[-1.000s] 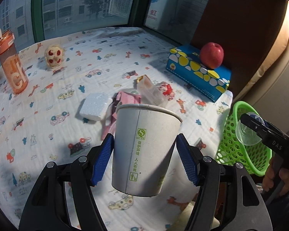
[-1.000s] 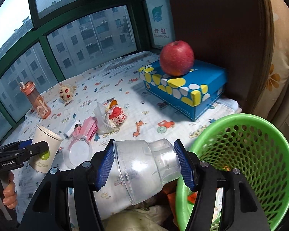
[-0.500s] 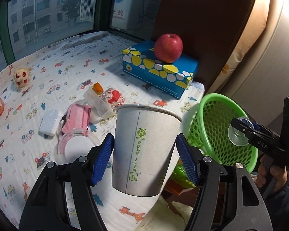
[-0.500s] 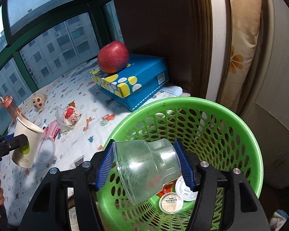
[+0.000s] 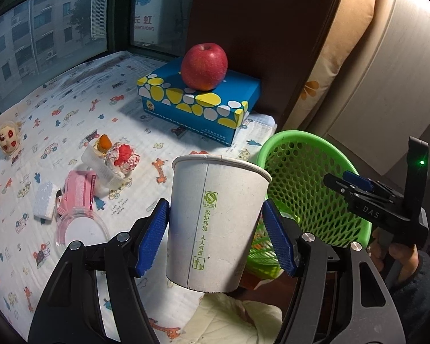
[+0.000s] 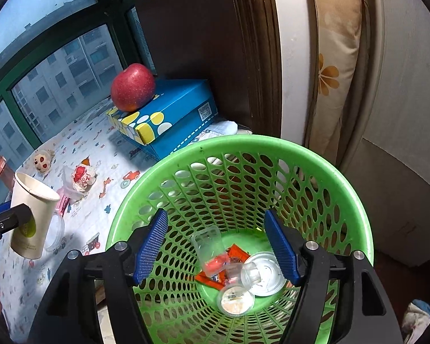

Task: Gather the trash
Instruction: 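Carry the clear cup over the green basket and open the right tool, then carry the white paper cup over the green basket and open the left tool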

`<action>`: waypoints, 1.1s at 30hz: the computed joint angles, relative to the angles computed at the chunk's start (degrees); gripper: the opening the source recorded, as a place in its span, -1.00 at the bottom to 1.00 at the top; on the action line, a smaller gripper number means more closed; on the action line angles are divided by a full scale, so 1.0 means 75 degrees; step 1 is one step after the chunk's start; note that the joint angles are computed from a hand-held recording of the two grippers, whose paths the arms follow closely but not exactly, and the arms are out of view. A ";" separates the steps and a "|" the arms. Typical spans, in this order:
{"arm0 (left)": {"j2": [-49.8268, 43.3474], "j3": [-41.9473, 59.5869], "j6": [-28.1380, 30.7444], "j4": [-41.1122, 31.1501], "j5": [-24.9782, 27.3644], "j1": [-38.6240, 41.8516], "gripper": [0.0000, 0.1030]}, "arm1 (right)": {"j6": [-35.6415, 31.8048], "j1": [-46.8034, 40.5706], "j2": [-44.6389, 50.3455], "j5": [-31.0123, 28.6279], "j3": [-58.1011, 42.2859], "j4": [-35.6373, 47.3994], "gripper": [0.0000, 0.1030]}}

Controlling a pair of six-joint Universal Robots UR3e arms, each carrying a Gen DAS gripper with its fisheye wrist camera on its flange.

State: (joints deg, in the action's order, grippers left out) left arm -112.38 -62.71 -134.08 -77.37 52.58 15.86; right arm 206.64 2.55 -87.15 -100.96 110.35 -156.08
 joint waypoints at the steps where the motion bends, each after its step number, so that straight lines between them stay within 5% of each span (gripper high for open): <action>1: 0.0021 -0.0018 0.0013 -0.0010 -0.0006 -0.0050 0.27 | 0.0001 -0.0017 -0.0091 -0.0001 0.0078 -0.0019 0.31; 22: -0.0026 -0.0384 -0.0298 0.0171 0.0381 -0.1860 0.28 | -0.0033 -0.0846 -0.2680 -0.0093 0.1714 0.0217 0.41; 33: -0.0025 -0.0500 -0.0270 -0.0113 0.0125 -0.1937 0.52 | -0.0043 -0.1167 -0.3076 0.0143 0.2119 0.0165 0.42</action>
State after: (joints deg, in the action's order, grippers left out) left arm -112.57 -66.46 -136.10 -78.22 53.51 1.34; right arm 206.31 -6.20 -110.23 -99.88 126.24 -154.84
